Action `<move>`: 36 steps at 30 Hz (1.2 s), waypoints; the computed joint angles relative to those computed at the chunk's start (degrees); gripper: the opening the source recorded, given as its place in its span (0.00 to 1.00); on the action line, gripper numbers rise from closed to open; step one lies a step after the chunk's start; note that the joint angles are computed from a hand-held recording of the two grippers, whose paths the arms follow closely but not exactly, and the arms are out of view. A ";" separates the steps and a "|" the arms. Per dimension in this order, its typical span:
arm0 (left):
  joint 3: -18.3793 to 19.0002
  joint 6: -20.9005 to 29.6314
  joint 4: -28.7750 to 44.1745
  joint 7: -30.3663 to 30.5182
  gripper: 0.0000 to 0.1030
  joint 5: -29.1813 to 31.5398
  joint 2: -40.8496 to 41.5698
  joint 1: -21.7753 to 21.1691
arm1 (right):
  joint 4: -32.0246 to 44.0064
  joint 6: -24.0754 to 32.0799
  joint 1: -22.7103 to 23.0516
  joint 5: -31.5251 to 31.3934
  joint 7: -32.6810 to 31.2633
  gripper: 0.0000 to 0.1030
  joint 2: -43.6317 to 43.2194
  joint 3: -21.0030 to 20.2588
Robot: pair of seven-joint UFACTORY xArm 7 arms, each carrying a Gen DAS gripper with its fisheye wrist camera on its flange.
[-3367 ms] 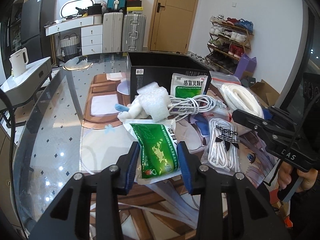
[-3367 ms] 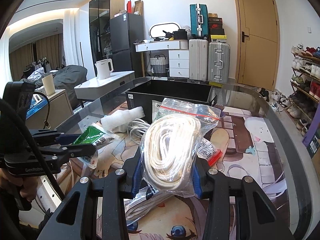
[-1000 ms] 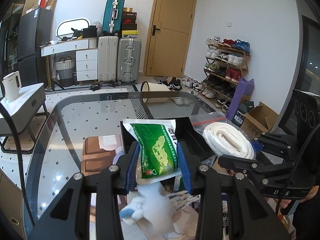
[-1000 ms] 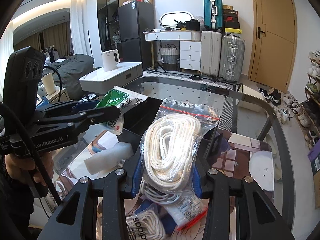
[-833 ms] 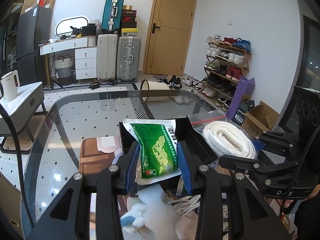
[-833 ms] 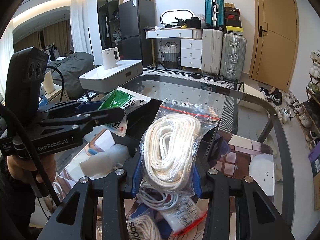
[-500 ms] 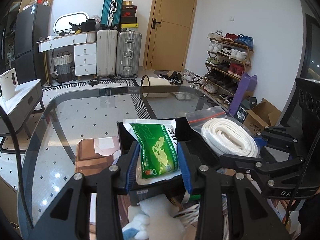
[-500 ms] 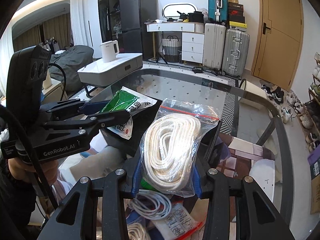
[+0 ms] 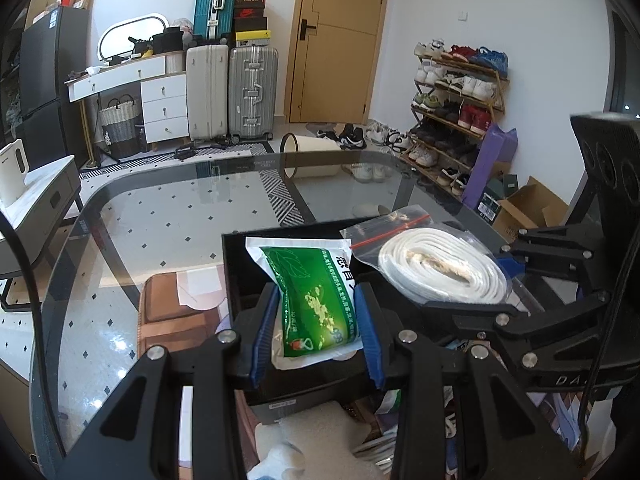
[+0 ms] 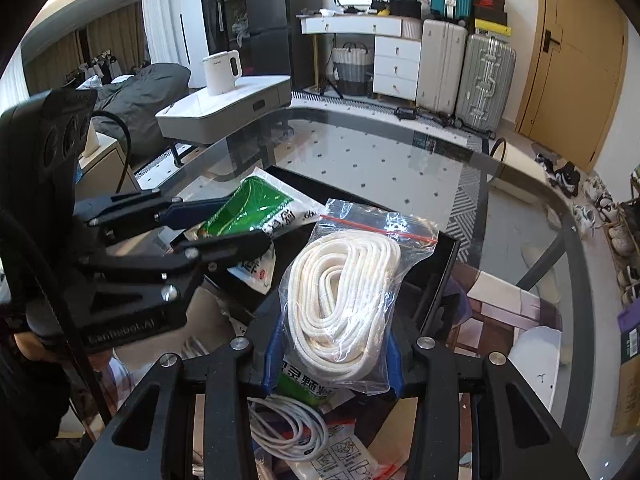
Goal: Organize soft objects
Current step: 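Open the right tool over the bin while the left tool releases the sachet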
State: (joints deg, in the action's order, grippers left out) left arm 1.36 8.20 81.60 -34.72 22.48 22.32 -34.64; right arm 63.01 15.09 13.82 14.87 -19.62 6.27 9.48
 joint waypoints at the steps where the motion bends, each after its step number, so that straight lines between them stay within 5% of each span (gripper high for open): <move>1: -0.13 0.48 0.37 0.24 0.36 -0.05 0.25 0.02 | 0.63 0.76 0.08 -0.53 0.46 0.40 0.39 -0.17; 11: -2.41 2.77 1.82 3.71 0.36 -1.48 1.25 1.09 | 10.80 11.49 -1.38 -0.87 1.67 0.40 6.84 -0.83; 21: -3.64 3.69 1.25 5.90 0.35 -3.21 0.15 1.40 | 8.33 10.51 -1.89 -0.75 0.88 0.43 5.63 -0.16; 23: -3.56 3.64 1.06 5.69 0.37 -3.45 -0.09 1.41 | 7.67 8.78 -1.80 -0.48 0.27 0.54 5.28 -0.03; 26: -3.43 3.14 0.10 5.46 0.56 -3.54 -0.88 1.50 | 3.13 2.19 -2.49 3.14 -2.42 0.65 1.79 0.91; 29: -1.98 1.19 -2.49 3.98 0.63 -1.56 -3.04 0.59 | -0.20 -0.73 -2.28 5.25 -2.99 0.80 -1.42 0.54; 31: 0.28 0.77 -3.93 0.75 0.84 1.57 -4.49 -1.23 | -2.97 -2.56 -2.28 10.36 -5.70 0.86 -4.18 0.58; 34: 2.83 -1.29 -6.54 -5.41 0.96 7.17 -6.89 -2.92 | -7.22 -5.48 -0.49 18.43 -10.91 0.99 -8.27 -0.35; 36: 3.26 -1.72 -8.27 -8.74 1.00 10.11 -8.62 -2.92 | -10.76 -8.25 1.50 20.41 -11.54 0.99 -11.31 -1.25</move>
